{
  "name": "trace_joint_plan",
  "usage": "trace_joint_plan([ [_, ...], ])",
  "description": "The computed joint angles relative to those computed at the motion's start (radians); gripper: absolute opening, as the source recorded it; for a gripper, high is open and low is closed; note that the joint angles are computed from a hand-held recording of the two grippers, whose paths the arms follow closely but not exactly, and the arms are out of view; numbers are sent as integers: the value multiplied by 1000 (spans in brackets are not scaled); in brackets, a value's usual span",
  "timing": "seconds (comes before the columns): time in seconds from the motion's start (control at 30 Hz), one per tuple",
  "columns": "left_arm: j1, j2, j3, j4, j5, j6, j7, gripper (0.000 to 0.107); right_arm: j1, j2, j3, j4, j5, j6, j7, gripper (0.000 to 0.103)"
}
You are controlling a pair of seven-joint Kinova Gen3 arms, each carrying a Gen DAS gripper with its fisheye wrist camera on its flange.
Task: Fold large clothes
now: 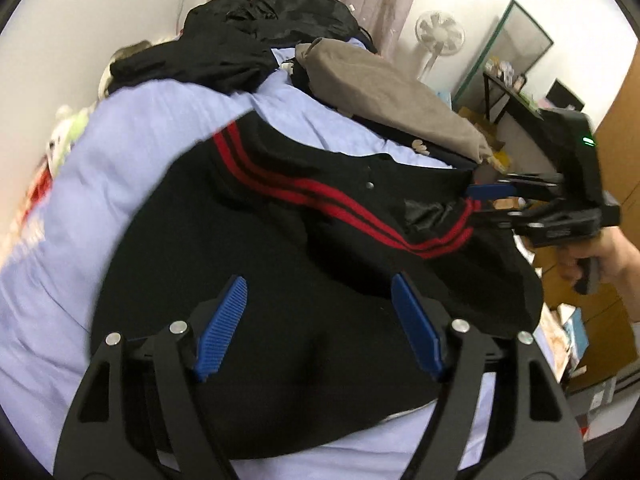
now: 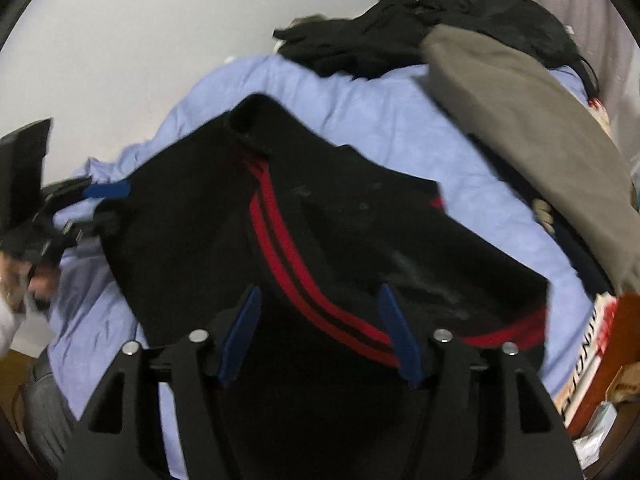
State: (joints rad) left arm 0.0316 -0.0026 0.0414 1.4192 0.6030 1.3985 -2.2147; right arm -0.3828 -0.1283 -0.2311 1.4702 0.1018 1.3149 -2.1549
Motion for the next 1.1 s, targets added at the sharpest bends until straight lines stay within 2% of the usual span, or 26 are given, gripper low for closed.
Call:
trace_joint_plan([
  [0.07, -2, -27, -6, 82, 17, -59, 16, 73, 7, 42, 1, 9, -22, -36, 20, 64],
  [0.13, -14, -55, -6, 174, 40, -139, 50, 73, 66, 80, -38, 15, -59, -67, 59, 64],
  [0.2, 8, -75, -58, 267, 103, -200, 79, 73, 104, 115, -67, 32, -69, -103, 63, 64],
  [0.27, -8, -123, -53, 352, 150, -282, 47, 73, 92, 128, -45, 59, -61, -133, 38, 65],
  [0.33, -19, -149, -4, 379, 133, -350, 15, 74, 107, 153, -47, 79, -87, -151, 67, 66],
  [0.4, 17, -151, -21, 377, 127, -363, -22, 74, 98, 175, -43, 82, -99, -153, 91, 66],
  [0.43, 40, -152, -53, 390, 146, -371, -30, 75, 102, 181, -60, 80, -89, -151, 92, 63],
  [0.47, 45, -149, -69, 405, 163, -374, -21, 75, 90, 194, -76, 68, -65, -145, 89, 47],
  [0.5, 43, -144, -66, 405, 164, -375, -12, 75, 59, 210, -88, 46, -26, -129, 75, 25],
  [0.53, 42, -140, -54, 398, 149, -381, 9, 75, 14, 224, -81, 19, 15, -97, 55, 20],
  [0.57, 45, -142, -40, 395, 136, -397, 25, 75, -32, 241, -76, -12, 56, -57, 49, 8],
  [0.6, 52, -146, -43, 396, 136, -405, 24, 75, -79, 255, -66, -46, 96, -16, 47, 0],
  [0.73, 59, -149, -59, 409, 151, -413, -13, 75, -264, 247, 24, -132, 259, 79, -41, 0],
  [0.8, 59, -149, -64, 411, 153, -409, -21, 75, -305, 223, 70, -179, 329, 115, -90, 0],
  [0.87, 59, -148, -55, 407, 132, -412, -9, 75, -272, 213, 80, -222, 339, 137, -108, 0],
  [0.97, 76, -152, -14, 397, 44, -444, 24, 75, -135, 242, 56, -299, 244, 174, -20, 0],
  [1.03, 93, -156, 6, 400, -10, -472, 40, 75, -43, 275, 0, -316, 166, 246, 61, 0],
  [1.1, 105, -154, -1, 403, -21, -479, 43, 75, 50, 294, -64, -309, 84, 299, 143, 0],
])
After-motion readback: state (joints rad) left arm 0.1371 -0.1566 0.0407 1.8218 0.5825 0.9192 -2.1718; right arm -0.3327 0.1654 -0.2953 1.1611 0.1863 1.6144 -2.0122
